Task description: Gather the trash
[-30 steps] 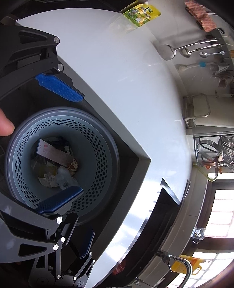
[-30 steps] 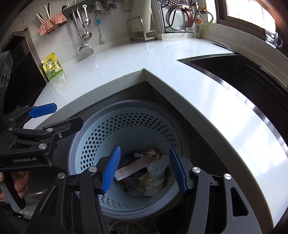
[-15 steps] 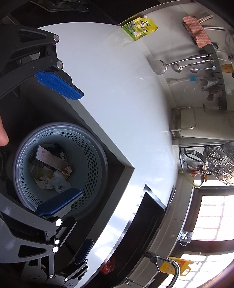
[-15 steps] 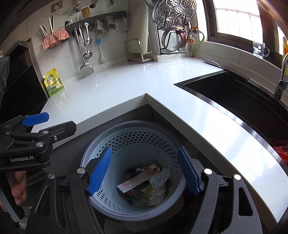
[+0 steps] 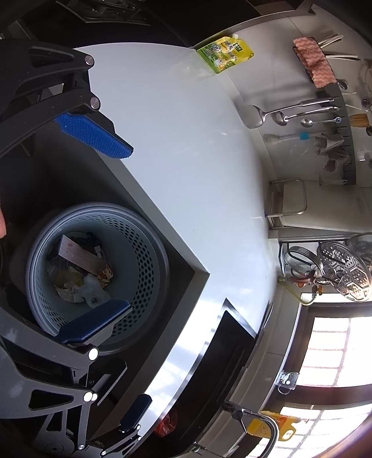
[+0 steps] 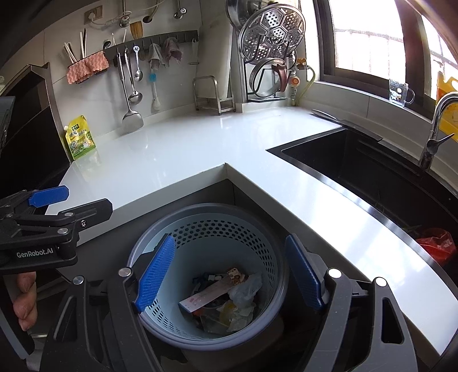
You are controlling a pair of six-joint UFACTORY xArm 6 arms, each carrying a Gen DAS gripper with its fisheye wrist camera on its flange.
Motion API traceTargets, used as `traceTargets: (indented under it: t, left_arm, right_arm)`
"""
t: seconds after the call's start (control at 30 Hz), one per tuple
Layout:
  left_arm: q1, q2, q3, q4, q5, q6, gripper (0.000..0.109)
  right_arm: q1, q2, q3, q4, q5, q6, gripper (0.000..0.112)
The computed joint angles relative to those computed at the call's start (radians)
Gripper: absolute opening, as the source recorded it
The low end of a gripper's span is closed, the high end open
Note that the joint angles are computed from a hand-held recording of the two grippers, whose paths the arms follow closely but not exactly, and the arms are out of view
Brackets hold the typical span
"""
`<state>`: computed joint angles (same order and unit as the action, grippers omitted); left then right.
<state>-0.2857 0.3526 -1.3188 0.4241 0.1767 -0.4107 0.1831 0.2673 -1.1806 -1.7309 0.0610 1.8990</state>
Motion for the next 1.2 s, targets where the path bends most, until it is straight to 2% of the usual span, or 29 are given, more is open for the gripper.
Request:
traceTargets:
  t: [0.57, 1.2]
  left_arm:
    - [0.002, 0.009, -0.01, -0.022, 0.021, 0.01, 0.097]
    - [0.009, -0.077, 0.071, -0.02, 0.004, 0.006, 0.097]
  right_arm:
    - [0.001, 0.01, 0.005, 0.091, 0.004, -0.081, 0.076]
    - [0.029, -0.068, 0.08, 0.127, 0.024, -0.12, 0.076]
